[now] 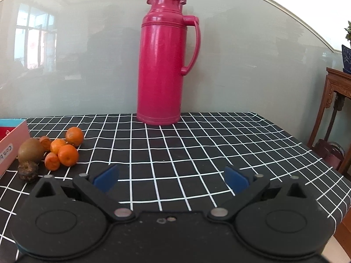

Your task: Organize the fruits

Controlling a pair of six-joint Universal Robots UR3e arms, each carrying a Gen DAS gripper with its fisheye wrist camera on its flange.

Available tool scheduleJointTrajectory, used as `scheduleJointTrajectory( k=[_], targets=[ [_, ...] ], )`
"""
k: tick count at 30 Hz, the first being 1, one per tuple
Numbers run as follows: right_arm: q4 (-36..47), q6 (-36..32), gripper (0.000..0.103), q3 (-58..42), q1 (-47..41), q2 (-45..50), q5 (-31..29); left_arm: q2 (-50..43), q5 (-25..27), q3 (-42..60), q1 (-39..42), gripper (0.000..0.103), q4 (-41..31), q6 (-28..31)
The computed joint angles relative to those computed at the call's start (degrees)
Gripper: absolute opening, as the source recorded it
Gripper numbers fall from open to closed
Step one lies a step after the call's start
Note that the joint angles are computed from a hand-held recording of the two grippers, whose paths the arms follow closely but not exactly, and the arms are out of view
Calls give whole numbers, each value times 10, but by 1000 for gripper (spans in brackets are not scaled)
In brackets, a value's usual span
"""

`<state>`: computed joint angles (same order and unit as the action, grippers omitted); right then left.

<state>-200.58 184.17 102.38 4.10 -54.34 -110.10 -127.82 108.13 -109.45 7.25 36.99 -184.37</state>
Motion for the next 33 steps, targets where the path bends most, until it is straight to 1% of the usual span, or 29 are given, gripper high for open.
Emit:
scheduleJointTrajectory(
  k=[5,10,12,15,18,22,24,27,28,33],
  targets=[
    [1,1,103,0,-2,-1,2,-1,9,-2,-10,103,11,13],
    [-4,0,103,3,-1,0,2,-8,24,14,-26,103,-4,23],
    [-2,0,103,3,0,0,2,-5,21,11,-28,103,-5,22],
    [-2,2,103,4,-1,-2,2,3,20,5,-29,103,-13,13],
    [-2,2,103,5,0,-2,1,8,32,8,-34,103,-34,8],
    [1,-1,103,3,2,-2,0,12,41,-3,-32,103,-16,-4],
    [5,-2,103,0,3,-1,0,12,57,-2,-32,103,-19,-10],
    [11,0,103,-5,3,1,7,6,101,8,-38,103,-26,-17],
    [11,-1,103,-8,6,3,6,7,106,7,-36,103,-27,-20],
    [16,-3,103,-27,19,16,3,29,85,-25,-9,103,-18,-44]
  ],
)
